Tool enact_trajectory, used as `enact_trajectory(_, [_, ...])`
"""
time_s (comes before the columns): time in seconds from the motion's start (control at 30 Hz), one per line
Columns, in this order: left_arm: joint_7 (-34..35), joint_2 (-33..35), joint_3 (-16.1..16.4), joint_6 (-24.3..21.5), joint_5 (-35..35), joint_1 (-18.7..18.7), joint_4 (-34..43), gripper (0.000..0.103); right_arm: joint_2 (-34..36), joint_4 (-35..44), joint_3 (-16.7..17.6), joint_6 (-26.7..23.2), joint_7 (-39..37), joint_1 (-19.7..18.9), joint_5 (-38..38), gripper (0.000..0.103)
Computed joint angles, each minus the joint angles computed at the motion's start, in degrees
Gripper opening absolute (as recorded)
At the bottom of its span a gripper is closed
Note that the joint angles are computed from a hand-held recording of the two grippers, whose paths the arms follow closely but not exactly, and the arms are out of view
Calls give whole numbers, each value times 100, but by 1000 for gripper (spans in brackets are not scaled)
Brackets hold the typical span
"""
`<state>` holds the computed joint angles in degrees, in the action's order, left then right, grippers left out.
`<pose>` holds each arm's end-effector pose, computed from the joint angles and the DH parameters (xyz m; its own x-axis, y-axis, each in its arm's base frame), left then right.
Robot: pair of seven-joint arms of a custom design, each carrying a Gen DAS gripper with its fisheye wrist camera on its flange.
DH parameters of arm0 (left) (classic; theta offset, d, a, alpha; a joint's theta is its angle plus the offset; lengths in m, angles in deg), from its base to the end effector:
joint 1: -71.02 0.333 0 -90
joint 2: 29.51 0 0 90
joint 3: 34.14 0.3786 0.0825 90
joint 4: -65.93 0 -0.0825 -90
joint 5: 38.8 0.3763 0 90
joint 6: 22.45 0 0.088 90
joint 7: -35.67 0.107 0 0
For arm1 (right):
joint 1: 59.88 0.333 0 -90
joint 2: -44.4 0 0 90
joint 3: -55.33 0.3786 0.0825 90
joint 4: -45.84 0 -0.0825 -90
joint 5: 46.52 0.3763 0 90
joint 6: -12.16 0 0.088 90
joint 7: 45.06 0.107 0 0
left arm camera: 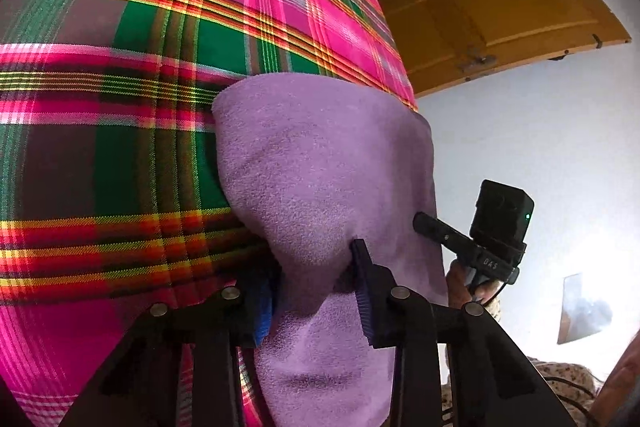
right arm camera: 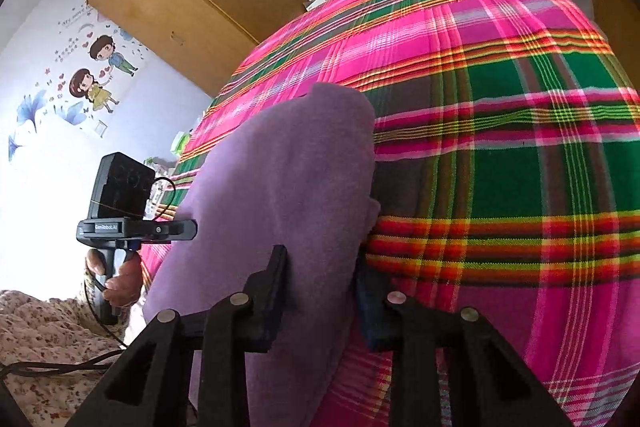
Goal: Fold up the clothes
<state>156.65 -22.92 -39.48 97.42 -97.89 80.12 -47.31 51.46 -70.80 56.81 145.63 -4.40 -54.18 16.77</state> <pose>0.5941 -0.0009 0.4985 -0.0438 -0.6567 0.7529 -0.9646 -0.1683 -0.2030 0.5908 0.0893 0.4758 0.3577 -0.7182 -0.5969 -0.8819 -0.0495 -0.4689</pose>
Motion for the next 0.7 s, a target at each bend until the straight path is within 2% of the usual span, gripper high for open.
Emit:
enact_trajectory(0.37, [3, 21, -55, 161, -231, -58, -48, 35, -27, -49, 11, 191, -15, 35, 40, 27])
enact_trajectory(0.5, [-14, -18, -73, 327, -145, -120, -71, 36, -132, -165, 54, 530, -40, 133, 25, 24])
enact_trajectory(0.7, [7, -70, -87, 508, -11, -195, -72, 35, -270, -244, 60, 783, 128, 231, -4, 22])
